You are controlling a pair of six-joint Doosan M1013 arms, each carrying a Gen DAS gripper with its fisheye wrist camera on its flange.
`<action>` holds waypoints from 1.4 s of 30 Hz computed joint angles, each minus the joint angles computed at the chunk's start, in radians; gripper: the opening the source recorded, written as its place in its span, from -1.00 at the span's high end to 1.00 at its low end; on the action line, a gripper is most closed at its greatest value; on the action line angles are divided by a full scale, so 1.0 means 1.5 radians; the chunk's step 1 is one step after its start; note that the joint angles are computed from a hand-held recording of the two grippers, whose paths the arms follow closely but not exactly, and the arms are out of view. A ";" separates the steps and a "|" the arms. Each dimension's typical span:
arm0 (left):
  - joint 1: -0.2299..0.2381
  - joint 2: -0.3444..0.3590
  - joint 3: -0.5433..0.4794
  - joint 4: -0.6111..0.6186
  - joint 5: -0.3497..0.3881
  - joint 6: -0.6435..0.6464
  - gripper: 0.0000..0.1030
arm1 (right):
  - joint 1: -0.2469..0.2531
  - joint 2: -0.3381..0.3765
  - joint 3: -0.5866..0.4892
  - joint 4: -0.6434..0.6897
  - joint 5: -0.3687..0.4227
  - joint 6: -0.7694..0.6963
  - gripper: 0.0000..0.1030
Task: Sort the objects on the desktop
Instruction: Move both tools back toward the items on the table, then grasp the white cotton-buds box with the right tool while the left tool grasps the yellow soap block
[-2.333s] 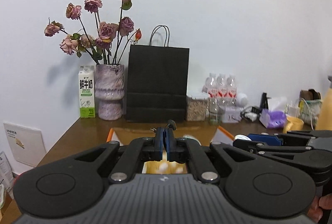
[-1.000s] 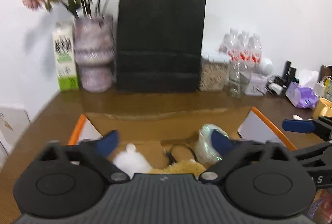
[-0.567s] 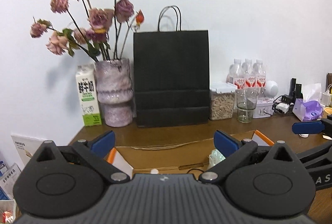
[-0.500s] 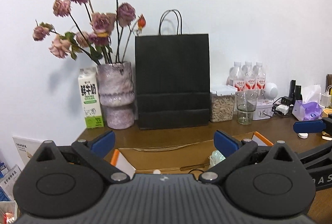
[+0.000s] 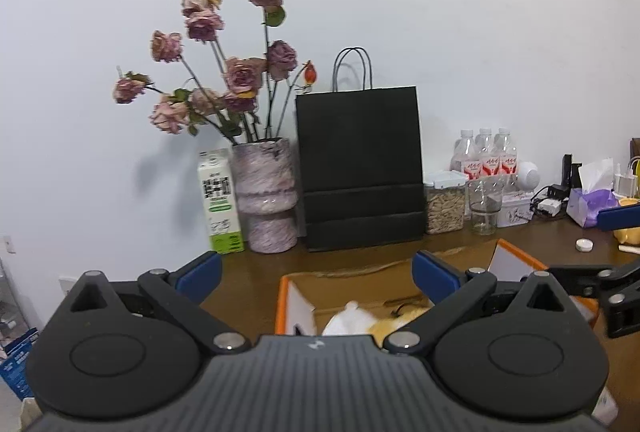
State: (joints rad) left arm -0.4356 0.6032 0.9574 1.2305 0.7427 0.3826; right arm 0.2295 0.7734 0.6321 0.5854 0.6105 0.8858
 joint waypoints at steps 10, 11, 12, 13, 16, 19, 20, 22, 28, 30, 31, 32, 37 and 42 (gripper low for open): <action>-0.001 -0.058 0.110 -0.001 0.046 -0.020 -1.00 | -0.002 -0.078 0.154 0.008 -0.043 -0.050 -1.00; 0.000 -0.062 0.117 -0.007 0.050 -0.018 -1.00 | -0.002 -0.083 0.165 0.005 -0.045 -0.048 -1.00; 0.000 -0.065 0.125 -0.012 0.053 -0.017 -1.00 | -0.003 -0.086 0.172 0.003 -0.044 -0.045 -1.00; 0.001 -0.068 0.133 -0.016 0.053 -0.017 -1.00 | -0.003 -0.088 0.177 -0.001 -0.039 -0.037 -1.00; 0.005 -0.069 0.144 -0.042 0.064 -0.011 -1.00 | -0.003 -0.086 0.181 -0.028 -0.018 0.005 -1.00; 0.010 -0.070 0.153 -0.067 0.075 -0.013 -1.00 | -0.001 -0.082 0.185 -0.066 -0.011 0.048 -1.00; 0.011 -0.070 0.157 -0.076 0.077 -0.017 -1.00 | 0.001 -0.082 0.189 -0.084 -0.014 0.064 -1.00; 0.015 -0.072 0.164 -0.091 0.078 -0.026 -1.00 | 0.003 -0.082 0.194 -0.109 -0.016 0.089 -1.00; 0.024 -0.067 0.163 -0.142 0.091 -0.014 -1.00 | 0.007 -0.064 0.175 -0.170 0.010 0.190 -1.00; 0.023 -0.065 0.165 -0.136 0.090 -0.011 -1.00 | 0.011 -0.061 0.172 -0.193 0.006 0.217 -0.99; 0.021 -0.062 0.162 -0.131 0.095 -0.004 -1.00 | 0.012 -0.057 0.167 -0.203 0.009 0.229 -0.99; 0.019 -0.059 0.161 -0.120 0.099 0.001 -1.00 | 0.014 -0.054 0.162 -0.211 0.012 0.237 -0.99; 0.020 -0.046 0.146 -0.123 0.100 0.016 -0.96 | 0.018 -0.045 0.150 -0.247 0.021 0.269 -0.93; 0.030 -0.037 0.129 -0.166 0.104 0.022 -0.59 | 0.016 -0.043 0.148 -0.265 0.022 0.292 -0.85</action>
